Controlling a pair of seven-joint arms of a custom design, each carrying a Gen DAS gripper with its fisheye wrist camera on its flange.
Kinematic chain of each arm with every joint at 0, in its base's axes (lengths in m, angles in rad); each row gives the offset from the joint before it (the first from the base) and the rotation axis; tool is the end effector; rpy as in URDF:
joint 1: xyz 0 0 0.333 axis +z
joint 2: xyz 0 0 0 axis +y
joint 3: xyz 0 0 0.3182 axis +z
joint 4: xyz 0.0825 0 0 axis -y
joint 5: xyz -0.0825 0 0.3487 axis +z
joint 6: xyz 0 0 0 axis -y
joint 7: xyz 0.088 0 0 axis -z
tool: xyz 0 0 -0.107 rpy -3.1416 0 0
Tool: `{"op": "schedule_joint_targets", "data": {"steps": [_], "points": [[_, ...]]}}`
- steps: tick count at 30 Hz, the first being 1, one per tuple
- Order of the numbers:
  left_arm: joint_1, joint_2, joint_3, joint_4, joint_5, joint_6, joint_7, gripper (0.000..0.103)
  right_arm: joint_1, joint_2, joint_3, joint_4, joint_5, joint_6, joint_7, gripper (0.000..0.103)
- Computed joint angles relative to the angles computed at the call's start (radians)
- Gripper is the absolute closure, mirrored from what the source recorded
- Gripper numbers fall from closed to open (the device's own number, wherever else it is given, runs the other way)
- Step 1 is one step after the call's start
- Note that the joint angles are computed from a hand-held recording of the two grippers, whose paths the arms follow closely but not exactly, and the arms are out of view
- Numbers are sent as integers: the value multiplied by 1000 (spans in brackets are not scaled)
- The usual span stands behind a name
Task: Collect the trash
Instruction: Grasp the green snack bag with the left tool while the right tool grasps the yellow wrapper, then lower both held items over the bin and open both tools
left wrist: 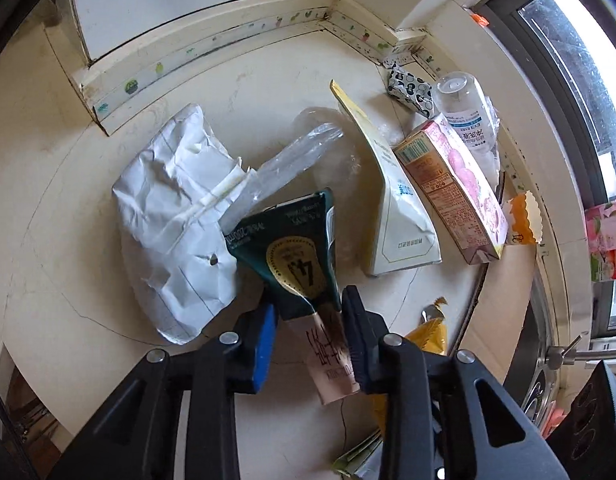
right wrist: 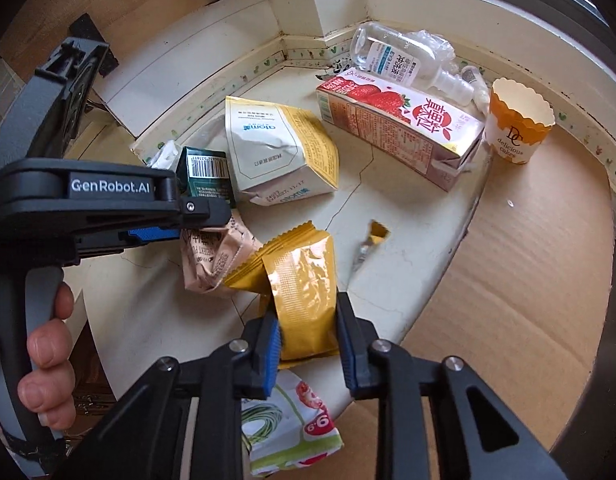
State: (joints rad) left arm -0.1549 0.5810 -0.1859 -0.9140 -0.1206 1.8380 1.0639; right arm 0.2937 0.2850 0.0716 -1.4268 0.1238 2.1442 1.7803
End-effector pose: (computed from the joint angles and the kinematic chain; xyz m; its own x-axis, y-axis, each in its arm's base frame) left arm 0.6734 -0.1982 0.5970 0.1747 -0.9181 0.3559 -0.9490 -0.2534 -0.1877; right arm 0.6078 0.2305 0.5884 0.1455 -0.9634 -0.2252 -0.9254 -0.0519 -0.3755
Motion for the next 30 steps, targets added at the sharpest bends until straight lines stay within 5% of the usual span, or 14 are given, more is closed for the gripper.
{"op": "schedule_joint_targets", "data": {"steps": [18,30], "points": [[69,-393,-6,-344,-112,84,241,75,56,-217,21,-91,-109,28,127,80],[89,-771,83,-616,-257,77,528,75,131,-393,116,-126,-272,-78,373,80]]}}
